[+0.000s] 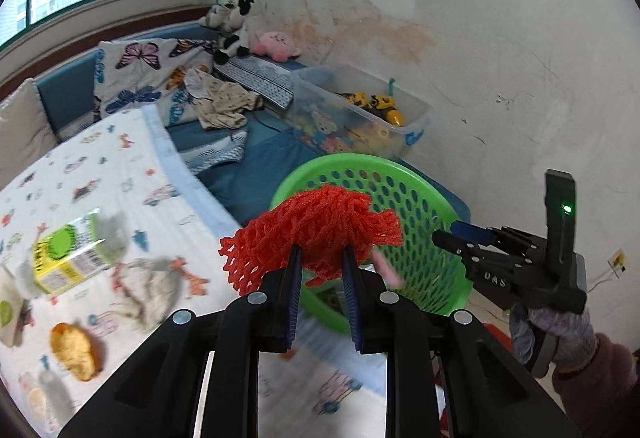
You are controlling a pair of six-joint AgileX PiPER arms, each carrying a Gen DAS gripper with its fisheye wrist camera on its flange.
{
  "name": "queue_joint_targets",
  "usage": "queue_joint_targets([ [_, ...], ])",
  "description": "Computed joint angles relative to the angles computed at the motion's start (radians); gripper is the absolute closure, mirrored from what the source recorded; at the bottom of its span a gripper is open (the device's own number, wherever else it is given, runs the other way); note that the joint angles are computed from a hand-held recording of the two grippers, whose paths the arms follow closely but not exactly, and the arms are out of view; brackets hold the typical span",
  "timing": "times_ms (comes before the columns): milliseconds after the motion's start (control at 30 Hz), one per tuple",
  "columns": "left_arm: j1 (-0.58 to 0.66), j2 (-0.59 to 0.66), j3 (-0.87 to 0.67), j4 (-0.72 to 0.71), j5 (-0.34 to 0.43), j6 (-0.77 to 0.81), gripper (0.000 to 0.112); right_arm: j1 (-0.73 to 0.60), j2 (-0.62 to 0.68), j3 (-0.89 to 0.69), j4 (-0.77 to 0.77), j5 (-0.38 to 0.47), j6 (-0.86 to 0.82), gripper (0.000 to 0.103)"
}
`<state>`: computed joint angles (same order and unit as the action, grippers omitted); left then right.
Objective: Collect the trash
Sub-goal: 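Carry the pink wrapper and red net over the green basket and release both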
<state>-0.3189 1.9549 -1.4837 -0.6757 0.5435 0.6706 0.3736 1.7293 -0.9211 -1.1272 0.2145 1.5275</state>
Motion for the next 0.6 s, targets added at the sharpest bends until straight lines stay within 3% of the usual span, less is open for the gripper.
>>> queue_joint_targets([
  [300,-0.08,0.129,-0.162,0.105,0.054,-0.151,0.092,-0.002,-0.105,0.1,-0.178,-0.018,0.212,0.04],
  [500,-0.106,0.197,-0.241,0.159,0.084,-0.228,0.09,-0.003,-0.152,0.149,-0.236,-0.042,0.289,0.033],
  [600,-0.115,0.206,-0.246,0.171,0.083,-0.242,0.083,0.005,-0.168,0.164,-0.259,-0.036,0.316,0.028],
])
